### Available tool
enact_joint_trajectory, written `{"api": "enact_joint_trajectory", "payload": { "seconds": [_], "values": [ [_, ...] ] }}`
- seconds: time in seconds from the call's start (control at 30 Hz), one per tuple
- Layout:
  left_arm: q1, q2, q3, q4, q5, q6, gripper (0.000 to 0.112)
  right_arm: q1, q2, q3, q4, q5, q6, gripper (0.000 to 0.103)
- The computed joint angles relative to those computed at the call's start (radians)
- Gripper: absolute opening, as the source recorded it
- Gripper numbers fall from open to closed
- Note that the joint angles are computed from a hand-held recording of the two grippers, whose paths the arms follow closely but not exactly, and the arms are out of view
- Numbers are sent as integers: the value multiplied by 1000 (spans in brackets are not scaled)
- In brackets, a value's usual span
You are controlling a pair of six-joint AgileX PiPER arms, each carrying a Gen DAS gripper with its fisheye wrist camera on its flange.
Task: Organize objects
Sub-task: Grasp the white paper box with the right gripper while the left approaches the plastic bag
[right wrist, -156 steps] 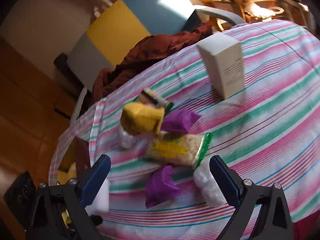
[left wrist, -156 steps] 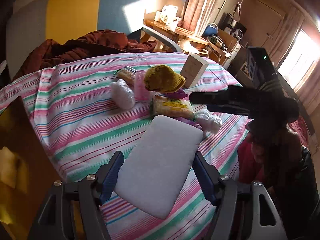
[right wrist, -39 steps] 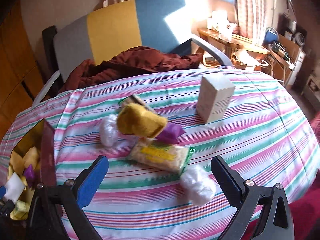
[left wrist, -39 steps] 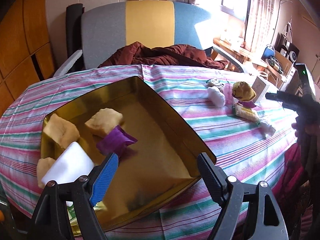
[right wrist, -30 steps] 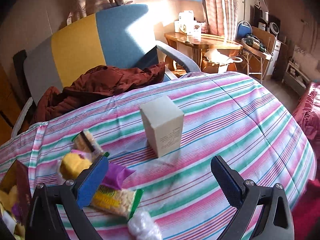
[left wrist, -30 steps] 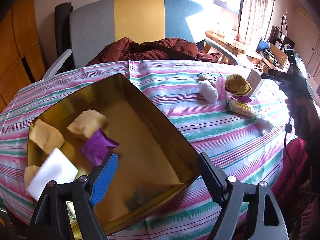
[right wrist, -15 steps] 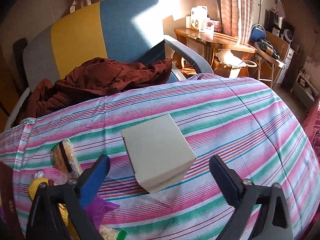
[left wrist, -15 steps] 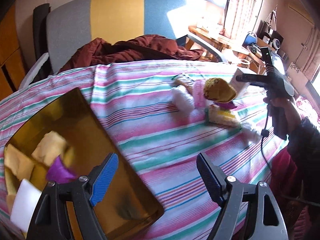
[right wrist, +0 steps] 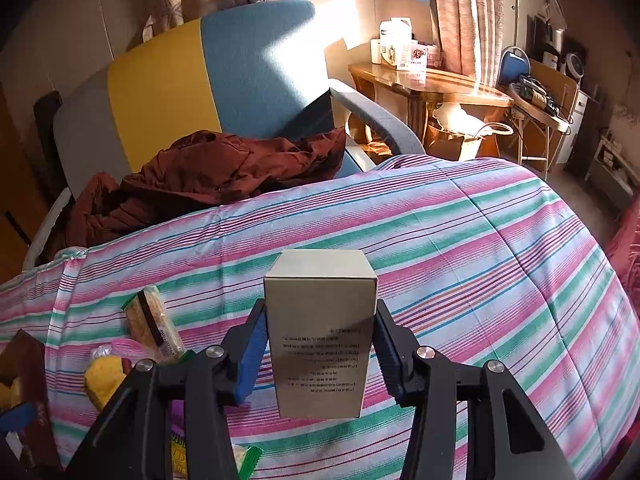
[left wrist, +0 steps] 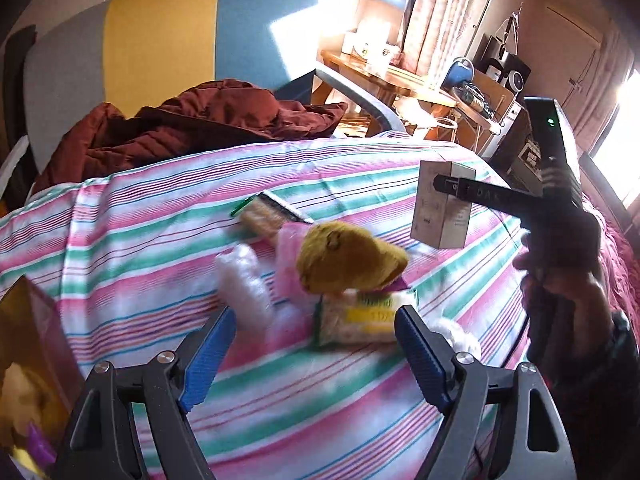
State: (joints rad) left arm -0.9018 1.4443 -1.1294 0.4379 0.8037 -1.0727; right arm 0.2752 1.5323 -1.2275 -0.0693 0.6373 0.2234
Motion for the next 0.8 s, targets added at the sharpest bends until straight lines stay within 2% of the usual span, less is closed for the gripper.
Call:
{"api": "enact_joint_trajectory", "payload": {
  "seconds": [0.3,0.4,0.43,0.47,0.5,0.6,0.67,0.8],
  "values": [
    [73,218,-198,-67,-18,101,87,-1,33,-28,22,52,-22,50],
    [64,305,-273,-24,34,121,86,-5,34,-29,30,54,-27,51],
    [76,313,-265,-67,13,163,68,-8,34,-30,39,54,-33,51],
    [77,298,-238,-71,-11,165,51,-9,35,-29,45,55,-39,51],
    [72,265,-190,-57,-57,148,47,-9,37,-29,49,55,-43,51],
    [44,168,-73,-19,-116,112,43,-12,38,-31,60,57,-55,51],
    [35,96,14,-52,-142,121,41,-16,41,-33,71,58,-64,51],
    [-10,-32,181,-77,-139,73,41,-14,46,-33,71,61,-66,51]
  ]
}}
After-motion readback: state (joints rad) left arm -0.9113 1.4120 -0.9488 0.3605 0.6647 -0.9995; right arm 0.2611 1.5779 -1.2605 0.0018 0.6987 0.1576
